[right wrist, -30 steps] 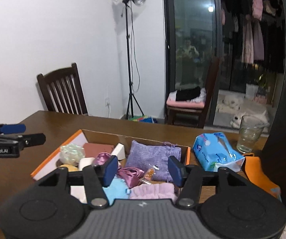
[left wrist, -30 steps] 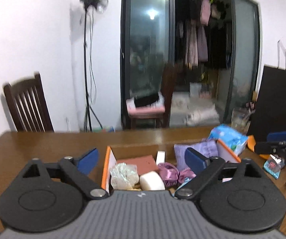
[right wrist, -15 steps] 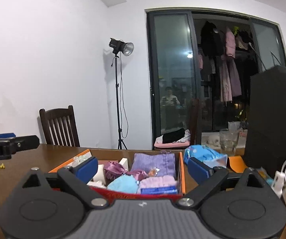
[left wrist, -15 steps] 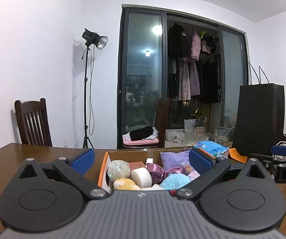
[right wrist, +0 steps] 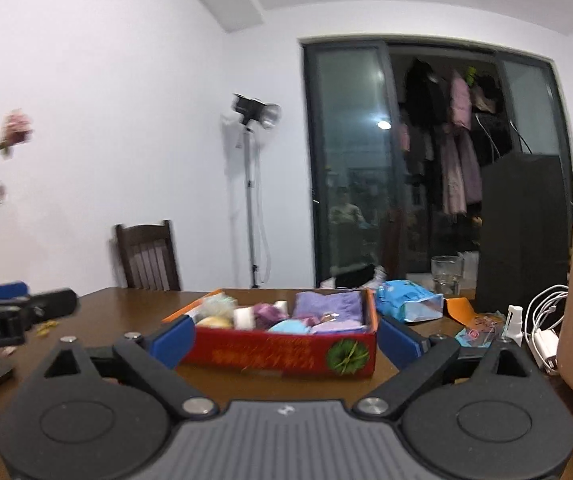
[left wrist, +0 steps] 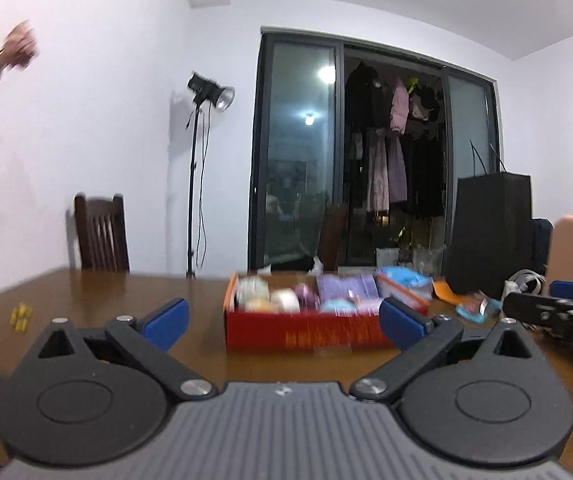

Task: Organize soft objects

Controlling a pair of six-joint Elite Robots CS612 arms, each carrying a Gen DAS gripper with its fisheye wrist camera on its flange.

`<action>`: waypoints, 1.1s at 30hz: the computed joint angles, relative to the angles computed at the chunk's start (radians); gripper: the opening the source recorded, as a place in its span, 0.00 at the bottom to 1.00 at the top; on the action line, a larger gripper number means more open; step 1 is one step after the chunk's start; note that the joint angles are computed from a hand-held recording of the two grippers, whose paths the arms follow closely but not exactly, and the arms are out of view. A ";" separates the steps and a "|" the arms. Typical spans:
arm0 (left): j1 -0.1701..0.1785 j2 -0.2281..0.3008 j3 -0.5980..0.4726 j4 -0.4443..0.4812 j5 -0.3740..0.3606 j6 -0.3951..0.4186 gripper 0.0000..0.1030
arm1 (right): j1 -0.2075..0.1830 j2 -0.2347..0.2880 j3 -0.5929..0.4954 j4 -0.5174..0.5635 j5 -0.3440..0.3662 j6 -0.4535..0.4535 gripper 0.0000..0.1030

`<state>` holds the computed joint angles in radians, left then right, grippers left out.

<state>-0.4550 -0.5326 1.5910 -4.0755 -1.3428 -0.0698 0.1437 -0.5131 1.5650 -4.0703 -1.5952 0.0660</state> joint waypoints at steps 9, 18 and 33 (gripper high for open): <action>-0.025 -0.020 0.164 -0.090 0.044 0.033 1.00 | 0.049 0.005 0.143 -0.107 -0.045 0.144 1.00; -0.022 -0.025 0.166 -0.113 0.053 0.009 1.00 | 0.062 0.004 0.138 -0.095 -0.073 0.098 1.00; -0.021 -0.023 0.160 -0.108 0.044 0.015 1.00 | 0.066 0.005 0.131 -0.066 -0.073 0.103 1.00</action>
